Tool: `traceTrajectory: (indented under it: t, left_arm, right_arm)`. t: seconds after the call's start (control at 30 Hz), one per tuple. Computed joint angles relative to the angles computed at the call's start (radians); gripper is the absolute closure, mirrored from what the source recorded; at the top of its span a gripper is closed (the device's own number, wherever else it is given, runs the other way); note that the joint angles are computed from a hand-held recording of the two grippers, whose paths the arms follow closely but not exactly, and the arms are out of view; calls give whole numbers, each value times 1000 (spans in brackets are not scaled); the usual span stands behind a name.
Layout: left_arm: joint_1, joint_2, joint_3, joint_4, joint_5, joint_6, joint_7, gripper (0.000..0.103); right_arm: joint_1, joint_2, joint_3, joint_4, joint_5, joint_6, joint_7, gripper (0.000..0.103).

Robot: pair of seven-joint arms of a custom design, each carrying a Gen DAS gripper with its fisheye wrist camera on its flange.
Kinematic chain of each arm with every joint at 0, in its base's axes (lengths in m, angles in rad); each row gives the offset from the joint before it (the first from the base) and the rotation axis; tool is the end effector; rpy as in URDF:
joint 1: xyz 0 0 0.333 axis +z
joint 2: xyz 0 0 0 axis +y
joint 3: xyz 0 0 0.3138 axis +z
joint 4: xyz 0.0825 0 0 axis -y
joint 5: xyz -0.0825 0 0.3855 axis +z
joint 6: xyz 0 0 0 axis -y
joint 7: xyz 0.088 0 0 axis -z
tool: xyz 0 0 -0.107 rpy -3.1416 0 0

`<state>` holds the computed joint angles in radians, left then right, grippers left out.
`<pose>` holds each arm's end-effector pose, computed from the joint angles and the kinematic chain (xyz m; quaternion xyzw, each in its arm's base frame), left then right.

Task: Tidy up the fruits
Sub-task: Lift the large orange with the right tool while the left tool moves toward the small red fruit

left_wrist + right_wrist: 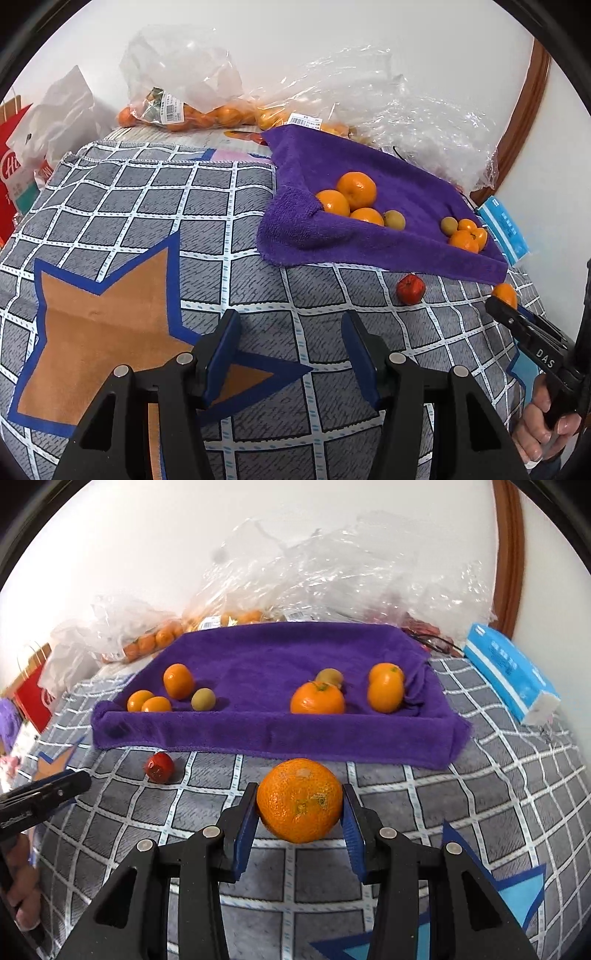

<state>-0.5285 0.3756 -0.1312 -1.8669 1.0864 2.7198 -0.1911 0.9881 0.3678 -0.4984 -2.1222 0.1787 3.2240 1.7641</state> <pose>0.5062 -0.4248 0.3529 -0.7251 0.5832 -0.3163 0.1845 0.5504 0.2966 0.3469 -0.7175 0.5798 -0.2073 0.3257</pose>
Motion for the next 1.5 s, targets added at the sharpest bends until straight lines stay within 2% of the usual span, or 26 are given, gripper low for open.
traceTrajectory:
  t: [0.1,0.23,0.33,0.4,0.53,0.7,0.8,0.97,1.07,1.2,1.33,1.5]
  left_arm:
    - [-2,-4,0,-6,0,-5,-12,50]
    - [-9,1,-20,10,-38,-71,54,50]
    - [-14,5,-27,20,-55,-96,93,49]
    - [-19,4,-27,21,-57,-103,102,49]
    - [-24,1,-28,18,-59,-108,105,49]
    - [-35,17,-35,47,-80,-141,151,49]
    - [-43,27,-34,63,-75,-129,153,49]
    - [-49,63,-33,111,-110,-106,185,49]
    - [-51,89,-32,142,-150,-87,215,49]
    - [-96,133,-18,217,-165,-172,281,49]
    - [-120,171,-18,278,-185,-233,359,49]
    - [-129,170,-3,279,-203,-228,339,50]
  right_arm:
    - [-4,-11,0,-17,16,16,-3,60]
    - [27,-21,-32,-43,42,38,-29,60]
    - [89,-20,-94,-61,79,51,-61,60]
    - [104,-23,-109,-72,106,59,-82,60]
    - [88,-37,-95,-87,159,68,-121,60]
    - [11,-52,-14,-87,213,74,-171,60]
    - [-9,-55,12,-85,241,78,-208,60]
    - [-6,-56,17,-86,290,84,-263,60]
    - [19,-53,-5,-85,315,81,-284,60]
    - [-17,-63,33,-91,331,88,-302,60]
    - [-7,-64,24,-92,356,89,-321,60]
    - [38,-59,-18,-93,388,86,-339,60]
